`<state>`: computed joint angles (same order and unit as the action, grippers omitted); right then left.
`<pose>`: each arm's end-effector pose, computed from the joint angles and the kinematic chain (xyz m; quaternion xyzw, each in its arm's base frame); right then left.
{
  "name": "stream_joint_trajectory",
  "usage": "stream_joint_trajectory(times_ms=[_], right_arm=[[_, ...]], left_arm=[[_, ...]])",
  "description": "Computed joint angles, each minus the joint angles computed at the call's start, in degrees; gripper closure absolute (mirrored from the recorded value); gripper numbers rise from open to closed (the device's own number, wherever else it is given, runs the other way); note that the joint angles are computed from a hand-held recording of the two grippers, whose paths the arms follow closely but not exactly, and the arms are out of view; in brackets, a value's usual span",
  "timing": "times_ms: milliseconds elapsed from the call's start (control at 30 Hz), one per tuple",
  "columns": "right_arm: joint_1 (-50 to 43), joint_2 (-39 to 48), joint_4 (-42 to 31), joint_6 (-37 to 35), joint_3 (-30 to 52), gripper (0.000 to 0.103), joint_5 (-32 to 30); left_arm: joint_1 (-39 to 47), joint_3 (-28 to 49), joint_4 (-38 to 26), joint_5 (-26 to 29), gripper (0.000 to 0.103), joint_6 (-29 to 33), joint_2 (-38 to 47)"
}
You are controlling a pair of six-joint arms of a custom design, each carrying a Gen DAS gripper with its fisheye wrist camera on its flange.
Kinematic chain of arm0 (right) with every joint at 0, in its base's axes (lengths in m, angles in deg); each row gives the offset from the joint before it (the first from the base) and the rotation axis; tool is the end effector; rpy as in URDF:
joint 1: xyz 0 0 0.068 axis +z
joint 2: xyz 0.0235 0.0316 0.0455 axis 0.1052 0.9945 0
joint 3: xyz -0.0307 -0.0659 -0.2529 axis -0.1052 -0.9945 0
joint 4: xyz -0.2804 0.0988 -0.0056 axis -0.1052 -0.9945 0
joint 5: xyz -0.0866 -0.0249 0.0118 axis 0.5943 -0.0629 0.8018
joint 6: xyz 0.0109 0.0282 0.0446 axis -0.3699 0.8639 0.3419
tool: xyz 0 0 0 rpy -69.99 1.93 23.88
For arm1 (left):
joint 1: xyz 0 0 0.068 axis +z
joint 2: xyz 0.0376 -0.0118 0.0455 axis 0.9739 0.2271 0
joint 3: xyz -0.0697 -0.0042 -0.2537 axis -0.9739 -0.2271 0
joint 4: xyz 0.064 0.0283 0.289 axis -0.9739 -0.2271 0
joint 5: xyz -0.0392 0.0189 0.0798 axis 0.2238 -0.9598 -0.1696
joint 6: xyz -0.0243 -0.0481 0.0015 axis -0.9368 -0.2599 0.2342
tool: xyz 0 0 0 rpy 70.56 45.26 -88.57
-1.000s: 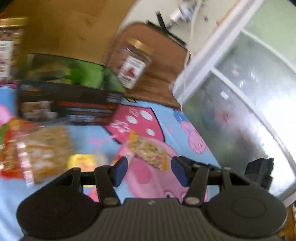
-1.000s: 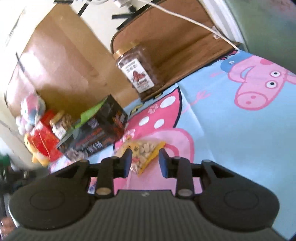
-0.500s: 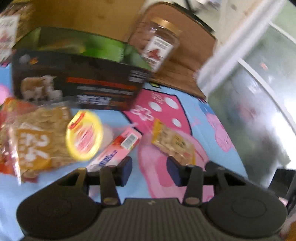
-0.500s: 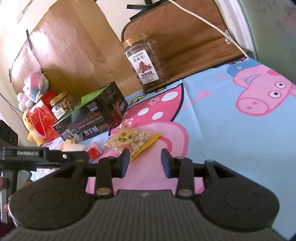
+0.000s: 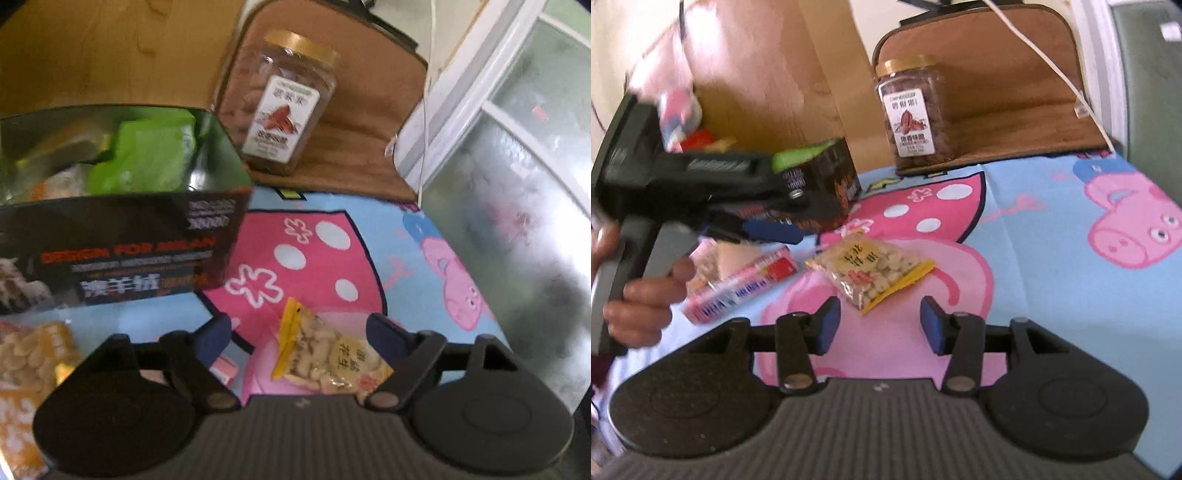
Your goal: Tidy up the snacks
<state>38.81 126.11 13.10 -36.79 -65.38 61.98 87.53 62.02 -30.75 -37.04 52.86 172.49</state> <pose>0.1735 0.1067 0.1666 -0.0415 0.8852 0.1713 0.4305 0.3217 0.0376 0.1888 0.1262 0.9071 -0.2618 0.3044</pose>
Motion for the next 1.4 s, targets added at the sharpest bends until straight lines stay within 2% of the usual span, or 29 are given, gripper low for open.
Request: stream_joint_trajectory(times_ms=[67,200,233,300,367,400,500,633,733,867,967,1000,1033,1067,1100,1133,1167,1233,1300,1333,1400], right_arm=[[0.57,3.16,0.76,-2.18,1.1,0.052,1.75],[1.15,6.58,3.21,-5.09,2.03,0.052,3.84],[1.81,7.08,3.75,-6.15,2.02,0.056,4.97],[4.6,8.16,4.24,-8.85,2.09,0.064,9.98],[6.36,7.93,4.71,-10.4,1.51,0.064,13.0],[6.57,7.62,4.48,-10.2,1.48,0.071,13.84],[5.4,5.67,3.97,-9.05,0.96,0.076,13.4],[7.39,2.65,2.72,-8.93,1.64,0.078,16.21],[8.21,4.53,4.48,-11.19,4.98,0.078,16.17],[6.79,16.39,13.97,-16.38,14.28,0.078,9.65],[5.72,31.58,19.4,-17.19,25.91,0.075,3.0],[5.49,37.5,20.17,-17.44,30.41,0.07,0.92],[5.36,42.98,20.43,-17.6,34.6,0.059,-0.5],[5.27,48.19,20.12,-17.93,38.55,0.056,-1.62],[5.43,52.0,19.12,-17.92,41.5,0.059,-1.37],[5.62,54.04,17.49,-16.85,43.26,0.059,0.05],[5.48,53.66,18.29,-14.58,42.15,0.06,0.92],[4.45,46.98,22.43,-8.62,34.51,0.06,-1.43],[4.88,37.7,28.04,-4.42,24.2,0.059,-2.2],[5.48,33.57,29.82,-3.74,19.72,0.059,-2.36],[6.57,29.13,30.31,-2.24,14.9,0.059,-2.95]], left_arm=[[-1.03,-0.73,-0.61,-0.35,0.02,0.91,-0.45],[-3.33,-3.21,-3.53,-0.85,0.032,4.29,-3.4],[-4.01,-4.86,-3.23,-1.08,0.038,5.44,-5.4],[-4.95,-6.77,-3.21,-1.47,0.038,5.85,-7.77],[-4.88,-7.98,-2.76,-1.29,0.044,5.57,-9.05],[-4.57,-7.95,-2.9,-0.99,0.049,5.46,-8.95],[-2.48,-6.0,-5.94,2.28,0.06,5.26,-7.57],[0.5,-4.77,-8.46,6.24,0.06,5.74,-10.3],[5.41,-1.77,-10.62,9.17,0.06,8.0,-12.64],[13.92,6.65,-11.01,12.24,0.06,9.99,-9.43],[17.78,13.44,-7.13,9.74,0.058,7.5,-2.83],[18.03,16.19,-6.04,8.25,0.055,6.4,0.85],[17.87,19.16,-5.75,6.44,0.052,5.94,4.94],[17.58,21.45,-5.86,3.87,0.053,5.46,8.21],[17.58,23.5,-6.56,1.01,0.055,4.53,10.94],[18.87,24.66,-8.03,1.78,0.055,4.77,12.46],[21.03,24.55,-9.03,6.0,0.055,5.63,12.89],[26.7,22.52,-12.06,16.31,0.055,8.93,11.93],[33.13,18.15,-17.35,25.79,0.052,17.6,10.29],[35.44,16.74,-21.14,27.38,0.052,23.52,10.33],[39.39,16.37,-33.3,26.69,0.052,38.57,12.1]])
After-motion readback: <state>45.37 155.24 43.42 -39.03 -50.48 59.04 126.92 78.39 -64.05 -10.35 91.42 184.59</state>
